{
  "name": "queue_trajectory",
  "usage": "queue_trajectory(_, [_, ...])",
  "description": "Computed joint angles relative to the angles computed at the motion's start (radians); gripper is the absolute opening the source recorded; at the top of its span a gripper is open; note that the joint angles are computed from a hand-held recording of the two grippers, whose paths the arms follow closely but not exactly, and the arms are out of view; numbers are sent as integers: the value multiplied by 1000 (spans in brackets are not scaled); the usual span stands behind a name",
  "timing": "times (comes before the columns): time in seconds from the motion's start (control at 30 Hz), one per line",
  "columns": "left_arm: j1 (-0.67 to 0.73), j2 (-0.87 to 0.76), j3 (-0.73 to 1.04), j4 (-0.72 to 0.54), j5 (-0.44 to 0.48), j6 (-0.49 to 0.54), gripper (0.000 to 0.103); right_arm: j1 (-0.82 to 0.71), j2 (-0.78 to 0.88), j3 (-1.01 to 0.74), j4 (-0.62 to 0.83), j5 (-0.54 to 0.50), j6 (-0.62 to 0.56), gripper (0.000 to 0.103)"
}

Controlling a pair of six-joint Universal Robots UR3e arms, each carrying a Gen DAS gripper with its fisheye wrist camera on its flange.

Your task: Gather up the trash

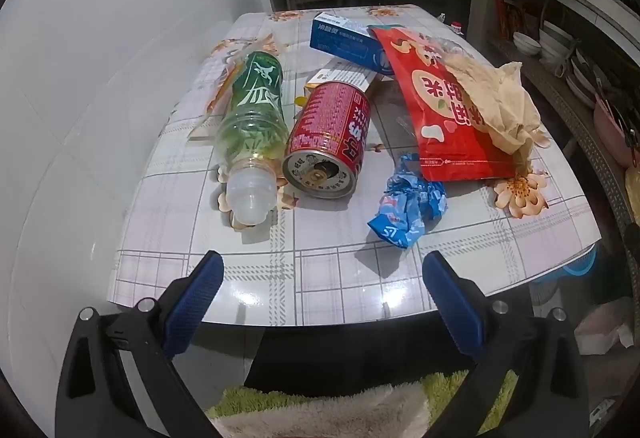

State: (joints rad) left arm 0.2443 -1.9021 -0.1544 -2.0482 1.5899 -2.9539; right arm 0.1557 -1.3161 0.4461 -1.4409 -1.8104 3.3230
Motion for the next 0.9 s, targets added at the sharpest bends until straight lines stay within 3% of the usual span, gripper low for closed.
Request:
queue_trajectory(0.53, [2, -30, 62, -35, 1, 2, 97, -5, -7, 10, -3, 4, -4, 95])
queue_trajectory(0.9, [5, 61, -135, 68, 7, 8, 97, 2, -2, 6, -4, 1, 2, 95])
